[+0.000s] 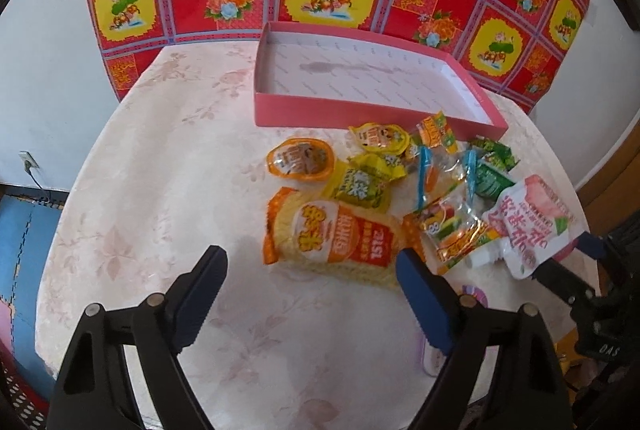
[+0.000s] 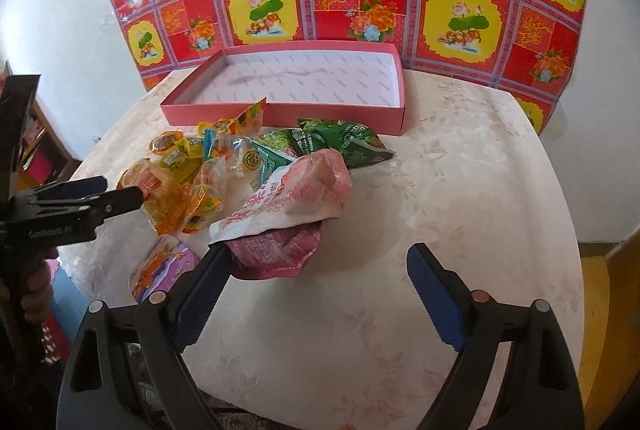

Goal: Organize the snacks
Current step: 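Grasp the yellow rice-cracker bag with the left tool while the right tool grasps the pink peach pouch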

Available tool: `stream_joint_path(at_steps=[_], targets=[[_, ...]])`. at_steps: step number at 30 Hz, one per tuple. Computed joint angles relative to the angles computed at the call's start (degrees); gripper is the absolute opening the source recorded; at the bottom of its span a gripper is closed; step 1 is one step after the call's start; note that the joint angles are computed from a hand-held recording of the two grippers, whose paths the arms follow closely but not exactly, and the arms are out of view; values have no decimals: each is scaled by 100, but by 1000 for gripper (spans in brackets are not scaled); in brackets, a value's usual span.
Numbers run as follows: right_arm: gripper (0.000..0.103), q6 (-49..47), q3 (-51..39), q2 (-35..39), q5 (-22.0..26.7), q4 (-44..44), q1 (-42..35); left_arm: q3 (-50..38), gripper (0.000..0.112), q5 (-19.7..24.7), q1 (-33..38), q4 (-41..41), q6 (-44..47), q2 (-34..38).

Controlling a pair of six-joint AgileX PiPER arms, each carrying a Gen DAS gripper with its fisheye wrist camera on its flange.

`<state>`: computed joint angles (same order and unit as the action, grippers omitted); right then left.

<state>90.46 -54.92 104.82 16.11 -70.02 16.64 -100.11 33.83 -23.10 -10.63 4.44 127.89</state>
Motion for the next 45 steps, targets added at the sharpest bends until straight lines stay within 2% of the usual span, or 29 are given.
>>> stream_joint_path(at_steps=[9,11,17,20,25,31,34,36,45], targets=[[91,694,230,-192,-197,-785,-112,-885,90,566,4,-147,-279,505],[91,735,198,-186,-169,-840,-106,-1263,90,823,-23,-116,-341,720],[91,723,82,-154,-252,-868,-163,-1837,89,1063,-215,382,-630,1043],[91,285,-62,-44,-359,-439,-215,-1817,90,1022,-310,652,-710,1055],[91,-981,-391,254,-526,773,-237,-1490,88,808,-250,485,-523,897],[91,-3036,-793,611,-352,2804,-201,-1198,85,577,-226,411,-379,755],[91,-4014,-1062,824,-9,3700,-153,-1145,85,548,-217,367,-298,731],[91,-4235,-1165,910,126,3922,-150,-1172,85,576,-209,343,-251,742],[91,-3689,-1298,989,455,3447,-57,-974,89,230,-364,768,-387,723]])
